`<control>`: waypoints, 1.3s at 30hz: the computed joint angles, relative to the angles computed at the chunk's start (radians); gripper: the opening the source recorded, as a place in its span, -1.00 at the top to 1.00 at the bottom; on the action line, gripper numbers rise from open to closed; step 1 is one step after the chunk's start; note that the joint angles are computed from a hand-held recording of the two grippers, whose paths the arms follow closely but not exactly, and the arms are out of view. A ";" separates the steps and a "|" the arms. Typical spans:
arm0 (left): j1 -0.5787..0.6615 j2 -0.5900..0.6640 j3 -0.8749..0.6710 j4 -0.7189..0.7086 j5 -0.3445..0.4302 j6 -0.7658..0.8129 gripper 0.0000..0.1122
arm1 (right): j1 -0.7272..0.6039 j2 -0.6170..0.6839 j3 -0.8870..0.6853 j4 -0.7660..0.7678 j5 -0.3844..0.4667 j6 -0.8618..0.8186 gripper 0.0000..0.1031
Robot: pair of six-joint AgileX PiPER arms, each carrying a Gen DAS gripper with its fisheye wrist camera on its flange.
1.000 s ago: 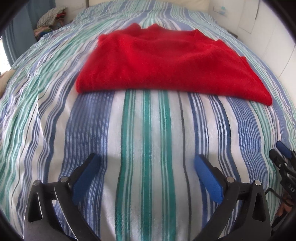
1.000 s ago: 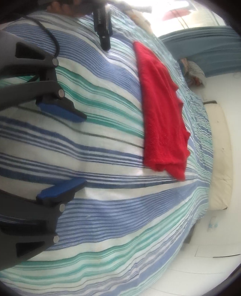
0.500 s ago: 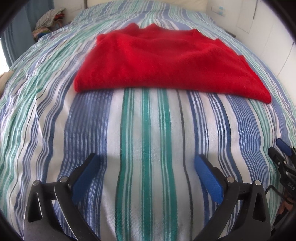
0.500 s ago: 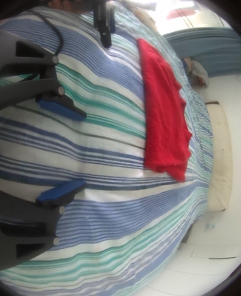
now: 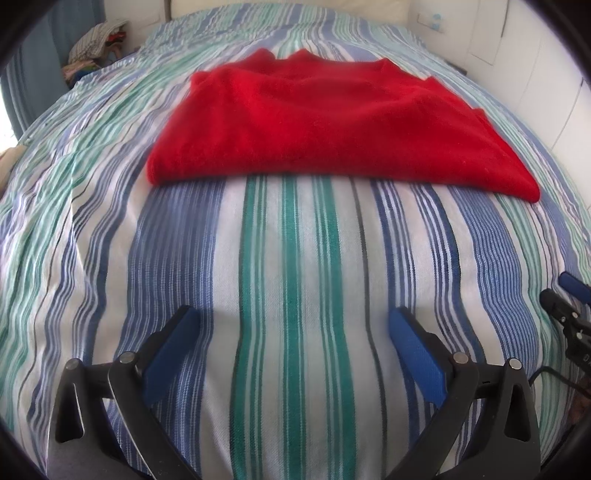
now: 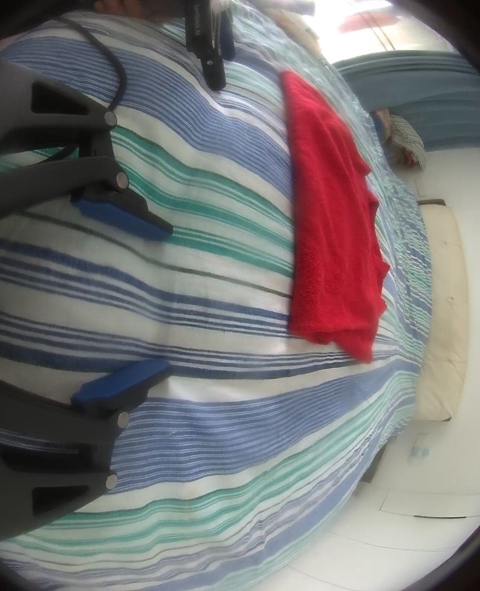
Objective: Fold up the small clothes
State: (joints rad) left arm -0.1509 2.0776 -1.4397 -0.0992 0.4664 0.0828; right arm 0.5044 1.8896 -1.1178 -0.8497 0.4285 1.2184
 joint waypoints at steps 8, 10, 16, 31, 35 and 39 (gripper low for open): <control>-0.017 -0.010 0.026 0.057 -0.028 -0.055 -0.83 | 0.068 0.020 -0.272 0.241 0.443 -0.191 -0.38; -0.017 -0.010 0.024 0.056 -0.026 -0.054 -0.83 | 0.090 0.030 -0.312 0.222 0.518 -0.200 -0.38; -0.017 -0.011 0.025 0.055 -0.026 -0.053 -0.83 | 0.117 0.040 -0.375 0.220 0.623 -0.227 -0.38; -0.015 -0.010 0.025 0.050 -0.027 -0.048 -0.83 | 0.154 0.057 -0.457 0.146 0.758 -0.258 -0.38; -0.015 -0.011 0.026 0.049 -0.027 -0.046 -0.83 | 0.148 0.063 -0.469 0.147 0.767 -0.266 -0.38; -0.015 -0.010 0.025 0.049 -0.027 -0.047 -0.83 | 0.149 0.068 -0.478 0.144 0.775 -0.274 -0.38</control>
